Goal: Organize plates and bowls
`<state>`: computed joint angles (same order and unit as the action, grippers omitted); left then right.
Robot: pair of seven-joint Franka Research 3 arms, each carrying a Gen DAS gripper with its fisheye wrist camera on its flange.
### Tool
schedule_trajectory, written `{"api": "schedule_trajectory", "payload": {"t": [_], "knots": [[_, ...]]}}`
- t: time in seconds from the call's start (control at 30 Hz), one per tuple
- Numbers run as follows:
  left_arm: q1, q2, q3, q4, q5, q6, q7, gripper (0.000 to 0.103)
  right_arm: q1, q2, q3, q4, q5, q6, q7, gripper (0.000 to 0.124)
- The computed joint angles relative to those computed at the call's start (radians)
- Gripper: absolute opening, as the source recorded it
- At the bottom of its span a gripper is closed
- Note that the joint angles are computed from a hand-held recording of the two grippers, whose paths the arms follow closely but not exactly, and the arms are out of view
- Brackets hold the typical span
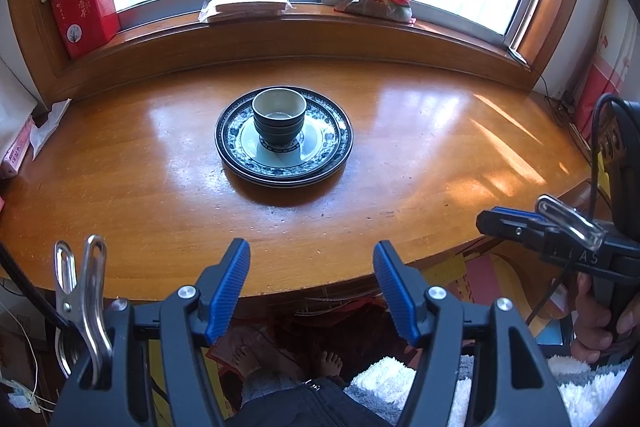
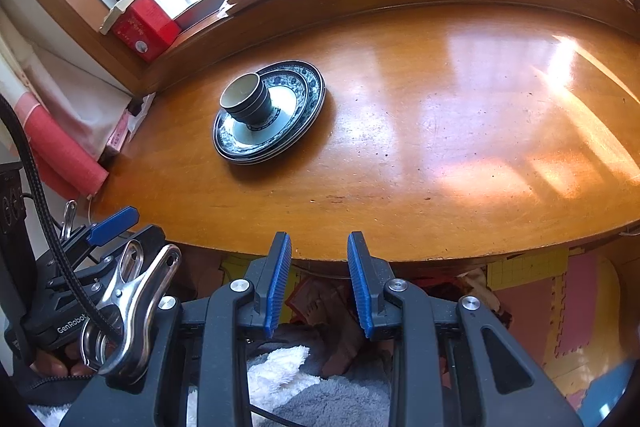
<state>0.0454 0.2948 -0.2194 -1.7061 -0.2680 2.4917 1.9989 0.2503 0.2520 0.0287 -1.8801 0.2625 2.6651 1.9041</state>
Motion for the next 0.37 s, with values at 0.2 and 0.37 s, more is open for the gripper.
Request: {"api": "schedule_trajectory", "payload": {"t": [0.2, 0.37], "knots": [[-0.001, 0.006, 0.0, 0.008, 0.004, -0.008, -0.001, 0.068, -0.001, 0.007, 0.0, 0.01, 0.001, -0.008, -0.001, 0.031], [0.002, 0.01, -0.001, 0.012, 0.001, 0.001, -0.001, 0.068, -0.003, 0.025, 0.001, 0.035, 0.006, -0.024, -0.005, 0.031]]}}
